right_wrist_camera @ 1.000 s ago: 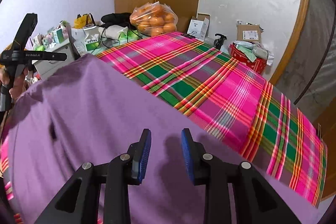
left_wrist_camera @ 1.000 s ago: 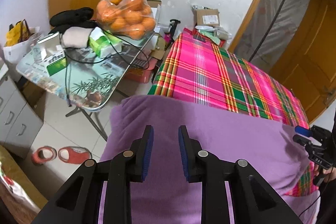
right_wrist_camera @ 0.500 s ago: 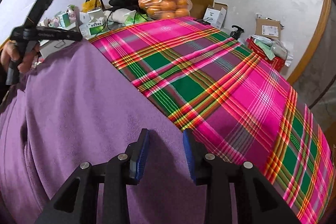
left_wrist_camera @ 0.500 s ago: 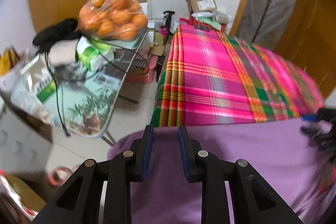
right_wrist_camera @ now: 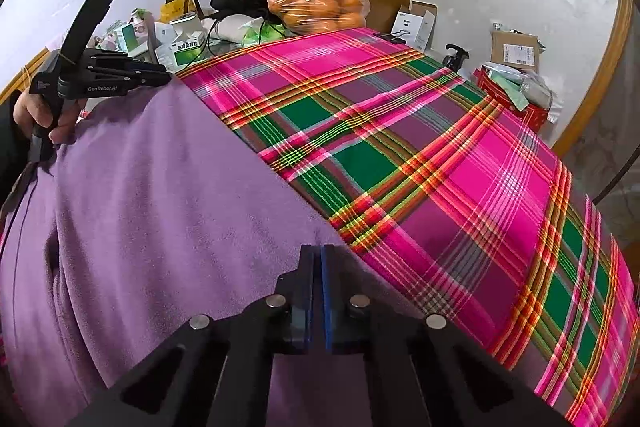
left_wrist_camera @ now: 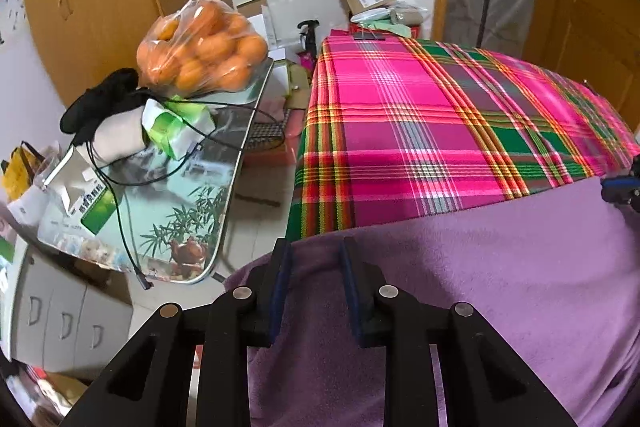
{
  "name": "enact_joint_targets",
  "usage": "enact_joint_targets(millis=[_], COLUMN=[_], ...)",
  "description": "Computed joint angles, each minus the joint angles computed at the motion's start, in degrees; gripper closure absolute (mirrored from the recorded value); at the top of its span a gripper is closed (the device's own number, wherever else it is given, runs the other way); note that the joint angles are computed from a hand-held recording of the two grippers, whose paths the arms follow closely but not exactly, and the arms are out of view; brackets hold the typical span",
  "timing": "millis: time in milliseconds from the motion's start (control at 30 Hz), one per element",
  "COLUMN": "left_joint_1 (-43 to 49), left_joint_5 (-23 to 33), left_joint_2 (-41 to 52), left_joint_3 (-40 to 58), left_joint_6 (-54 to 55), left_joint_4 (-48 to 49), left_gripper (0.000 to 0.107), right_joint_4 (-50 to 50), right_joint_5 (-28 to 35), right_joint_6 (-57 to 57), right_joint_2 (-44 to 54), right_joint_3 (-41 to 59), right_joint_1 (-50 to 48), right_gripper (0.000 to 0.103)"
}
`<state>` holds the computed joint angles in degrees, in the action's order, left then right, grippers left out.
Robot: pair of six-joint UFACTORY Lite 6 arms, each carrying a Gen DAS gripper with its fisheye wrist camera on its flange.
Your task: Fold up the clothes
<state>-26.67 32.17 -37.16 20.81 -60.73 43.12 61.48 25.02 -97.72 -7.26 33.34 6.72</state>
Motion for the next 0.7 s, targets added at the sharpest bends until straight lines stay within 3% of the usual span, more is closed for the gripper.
enact_joint_targets(millis=[33, 67, 167, 500, 700], left_joint_1=[-0.23, -1.73, -7.54, -2.32, 2.67], left_joint_5=[0.09, 1.05, 5.71, 1.85, -2.99], left_joint_2=[0.05, 0.48, 3.11, 4.88, 1.27], left_joint_3=[-0.01, 0.13, 1.08, 2.83, 1.29], left_joint_6=[-0.23, -1.91, -8.9, -11.11, -2.37], left_joint_4=[0.21, 1.65, 7.14, 9.76, 2.31], left_gripper=[0.084, 0.094, 0.102, 0.105, 0.105], right_joint_4=[0.04, 0.04, 0.87, 4.98, 1.58], right_joint_5=[-0.26, -0.47, -0.85, -1.7, -1.93], right_joint_6=[0.11, 0.23, 0.05, -0.4, 2.65], right_joint_2=[-0.23, -0.51, -1.6, 0.16, 4.14], right_joint_3=[-0.16, -0.3, -0.26, 3.04, 4.67], right_joint_1=[0.11, 0.2, 0.1, -0.46, -0.79], right_gripper=[0.101, 0.101, 0.101, 0.101, 0.095])
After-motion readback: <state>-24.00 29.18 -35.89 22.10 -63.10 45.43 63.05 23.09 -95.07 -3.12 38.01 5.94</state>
